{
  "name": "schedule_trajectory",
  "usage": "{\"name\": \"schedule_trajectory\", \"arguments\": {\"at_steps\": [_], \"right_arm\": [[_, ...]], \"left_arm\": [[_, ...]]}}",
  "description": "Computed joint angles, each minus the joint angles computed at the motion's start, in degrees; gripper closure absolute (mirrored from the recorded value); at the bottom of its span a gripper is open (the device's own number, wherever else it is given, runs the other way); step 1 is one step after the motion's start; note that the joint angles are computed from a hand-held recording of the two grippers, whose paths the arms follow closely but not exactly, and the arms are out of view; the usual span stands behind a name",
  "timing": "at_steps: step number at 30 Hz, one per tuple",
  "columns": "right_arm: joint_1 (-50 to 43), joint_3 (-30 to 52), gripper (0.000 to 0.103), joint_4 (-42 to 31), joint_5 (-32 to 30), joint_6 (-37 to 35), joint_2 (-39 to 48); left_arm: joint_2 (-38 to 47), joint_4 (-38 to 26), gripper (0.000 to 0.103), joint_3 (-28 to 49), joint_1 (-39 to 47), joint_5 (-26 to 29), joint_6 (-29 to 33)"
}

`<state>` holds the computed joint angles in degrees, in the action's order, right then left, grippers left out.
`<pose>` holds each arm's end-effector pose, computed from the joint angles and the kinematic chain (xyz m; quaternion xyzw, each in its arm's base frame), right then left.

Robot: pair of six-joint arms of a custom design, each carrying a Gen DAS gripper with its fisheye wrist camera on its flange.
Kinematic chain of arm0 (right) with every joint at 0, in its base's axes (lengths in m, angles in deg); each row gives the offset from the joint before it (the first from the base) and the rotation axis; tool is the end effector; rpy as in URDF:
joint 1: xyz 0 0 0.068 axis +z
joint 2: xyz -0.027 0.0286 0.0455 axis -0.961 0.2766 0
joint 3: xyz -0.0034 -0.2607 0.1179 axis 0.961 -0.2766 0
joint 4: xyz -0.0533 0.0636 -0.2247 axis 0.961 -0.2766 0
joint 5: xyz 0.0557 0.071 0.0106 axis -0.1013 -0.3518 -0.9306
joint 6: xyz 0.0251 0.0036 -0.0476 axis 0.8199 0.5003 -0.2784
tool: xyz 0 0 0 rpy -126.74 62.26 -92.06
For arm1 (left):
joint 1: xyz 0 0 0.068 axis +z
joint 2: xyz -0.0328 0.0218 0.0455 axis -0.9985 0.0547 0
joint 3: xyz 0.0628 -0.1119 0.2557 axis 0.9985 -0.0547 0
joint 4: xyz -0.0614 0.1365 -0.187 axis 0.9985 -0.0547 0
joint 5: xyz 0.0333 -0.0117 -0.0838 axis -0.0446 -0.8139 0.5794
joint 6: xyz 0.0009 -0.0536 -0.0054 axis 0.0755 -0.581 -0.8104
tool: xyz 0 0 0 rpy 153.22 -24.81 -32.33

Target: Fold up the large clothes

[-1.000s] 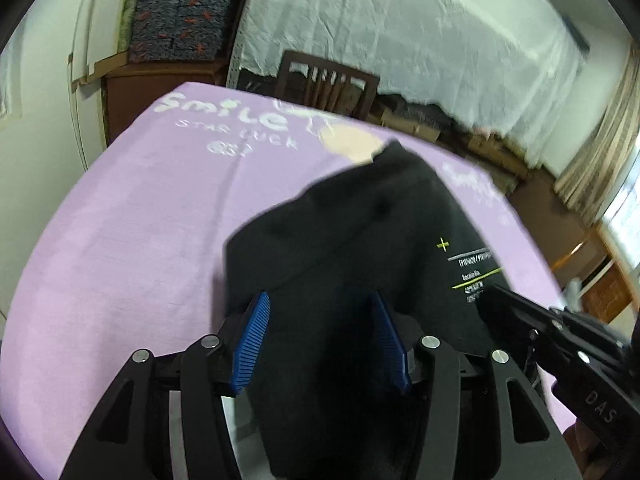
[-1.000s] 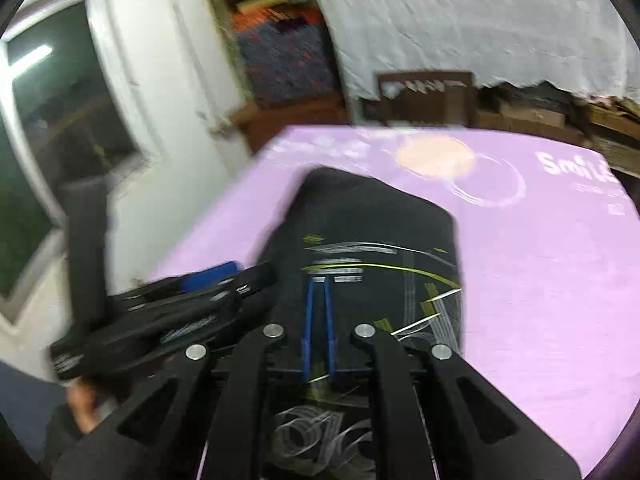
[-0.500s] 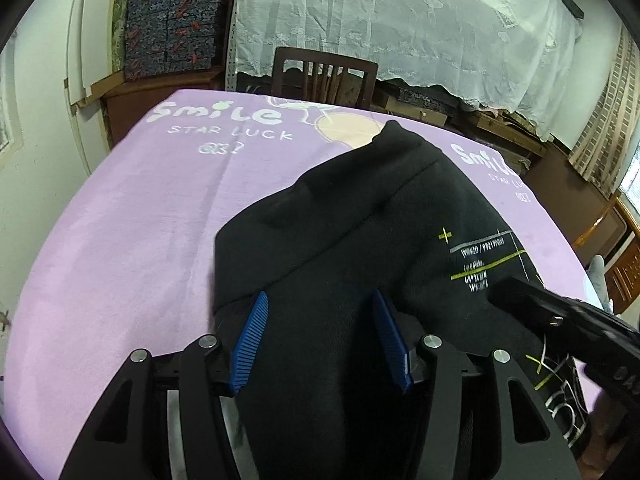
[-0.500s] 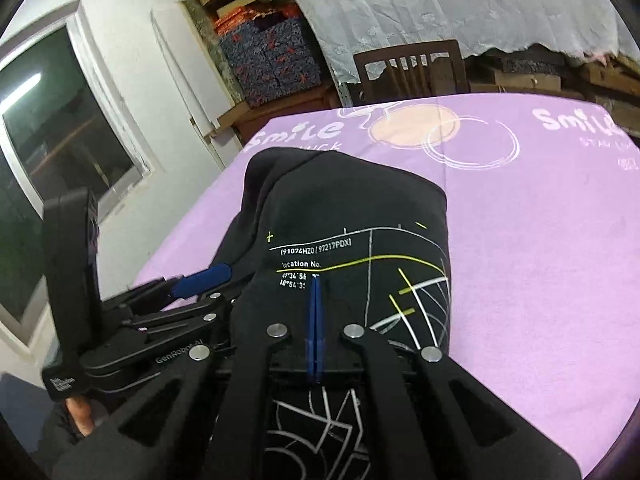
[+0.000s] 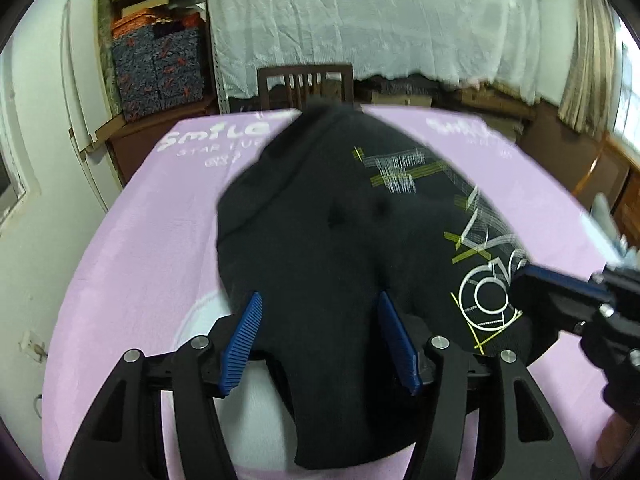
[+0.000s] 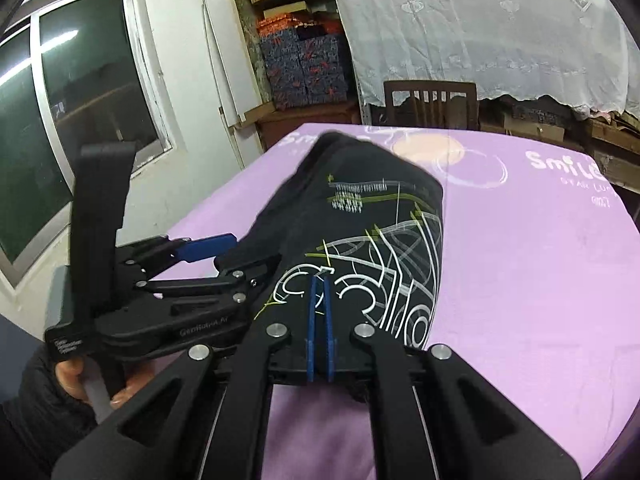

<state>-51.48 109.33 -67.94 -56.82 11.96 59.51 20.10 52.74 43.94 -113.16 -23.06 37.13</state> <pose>0.2540 0.1158 0.2115 -0.2076 0.8734 0.2196 0.3820 0.2507 -0.1123 0.1922 0.0339 0.9268 0.0038 0.3740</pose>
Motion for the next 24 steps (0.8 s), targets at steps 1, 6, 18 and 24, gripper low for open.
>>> {"name": "schedule_trajectory", "arguments": {"at_steps": [1, 6, 18, 24], "right_arm": [[-0.17, -0.16, 0.1, 0.35, -0.55, 0.16, 0.58], [-2.27, -3.51, 0.1, 6.76, -4.87, 1.43, 3.28], [-8.15, -5.84, 0.074, 6.76, -15.35, 5.0, -0.94], [-11.07, -5.33, 0.041, 1.15, -14.35, 4.44, -8.53]], "left_arm": [[0.85, 0.33, 0.042, -0.01, -0.27, -0.77, 0.42], [4.06, 1.85, 0.041, 0.17, -2.67, -5.41, 1.9], [-0.39, -1.43, 0.034, 0.37, -6.48, -11.24, -2.0], [-6.02, -5.84, 0.019, 2.35, -10.73, -14.07, -4.92]]}}
